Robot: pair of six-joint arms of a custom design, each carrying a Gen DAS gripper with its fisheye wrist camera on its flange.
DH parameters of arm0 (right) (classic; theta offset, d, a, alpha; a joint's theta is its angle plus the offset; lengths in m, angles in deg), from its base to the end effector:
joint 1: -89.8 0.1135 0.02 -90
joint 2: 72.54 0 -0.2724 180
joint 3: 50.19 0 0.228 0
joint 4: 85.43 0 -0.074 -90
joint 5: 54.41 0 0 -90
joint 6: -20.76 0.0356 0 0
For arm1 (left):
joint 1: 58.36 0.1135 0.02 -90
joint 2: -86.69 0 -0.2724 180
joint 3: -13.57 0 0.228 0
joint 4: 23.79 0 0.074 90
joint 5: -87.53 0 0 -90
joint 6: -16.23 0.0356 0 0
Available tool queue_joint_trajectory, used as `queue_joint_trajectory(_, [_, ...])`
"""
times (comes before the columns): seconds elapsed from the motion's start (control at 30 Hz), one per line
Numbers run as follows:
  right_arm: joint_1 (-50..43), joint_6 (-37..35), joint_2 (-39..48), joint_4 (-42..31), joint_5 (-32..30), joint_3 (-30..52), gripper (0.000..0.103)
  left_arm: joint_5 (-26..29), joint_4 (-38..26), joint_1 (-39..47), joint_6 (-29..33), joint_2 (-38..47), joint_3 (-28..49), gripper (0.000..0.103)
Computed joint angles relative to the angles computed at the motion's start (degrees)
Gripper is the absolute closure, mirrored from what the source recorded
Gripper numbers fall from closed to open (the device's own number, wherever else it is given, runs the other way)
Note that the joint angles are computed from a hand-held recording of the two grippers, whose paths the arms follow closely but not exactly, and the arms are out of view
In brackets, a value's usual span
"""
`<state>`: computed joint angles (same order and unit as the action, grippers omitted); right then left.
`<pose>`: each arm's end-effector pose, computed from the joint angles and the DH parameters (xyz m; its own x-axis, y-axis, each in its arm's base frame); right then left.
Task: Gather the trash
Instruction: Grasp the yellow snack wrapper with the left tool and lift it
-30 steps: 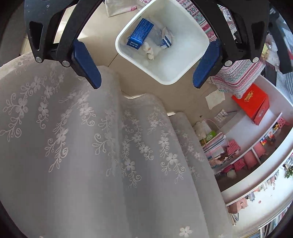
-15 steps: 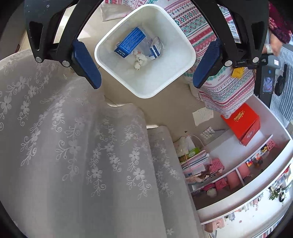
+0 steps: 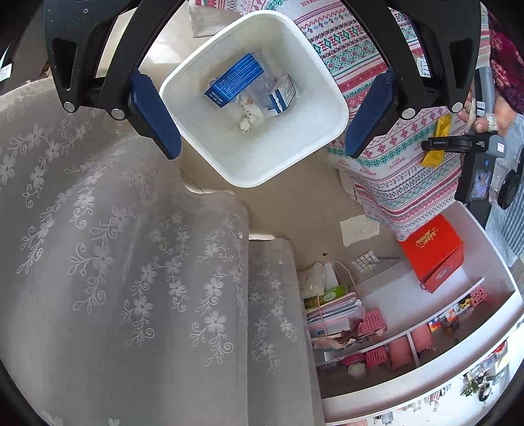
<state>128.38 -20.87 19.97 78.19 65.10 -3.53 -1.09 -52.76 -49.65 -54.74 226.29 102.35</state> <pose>0.1983 0.1357 0.1292 -0.7311 0.2489 -0.6353 0.2757 0.9595 0.0587 0.3865 0.0583 0.0055 -0.9676 0.1815 -0.1753 0.1781 0.9834 0.0354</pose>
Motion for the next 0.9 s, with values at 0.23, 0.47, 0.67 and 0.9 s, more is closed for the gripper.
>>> queue_joint_trajectory(0.23, [1.3, 0.5, 1.0, 0.0, -2.1, 1.1, 0.007, 2.9, 5.0, 3.1, -2.4, -4.9, -8.0, 0.074])
queue_joint_trajectory(0.47, [3.7, 1.0, 3.2, -0.2, -4.0, 3.8, 0.007, 5.4, 14.1, 11.4, -5.3, -20.8, -27.0, 0.075])
queue_joint_trajectory(0.67, [8.5, -0.6, 8.2, -0.7, -6.2, 8.6, 0.007, 15.0, 6.8, 29.9, -1.8, -40.6, -38.1, 0.074])
queue_joint_trajectory(0.9, [16.9, -5.3, 18.0, -3.4, -8.3, 18.9, 0.007, 28.8, -7.3, 59.3, 13.0, -55.1, -41.2, 0.074])
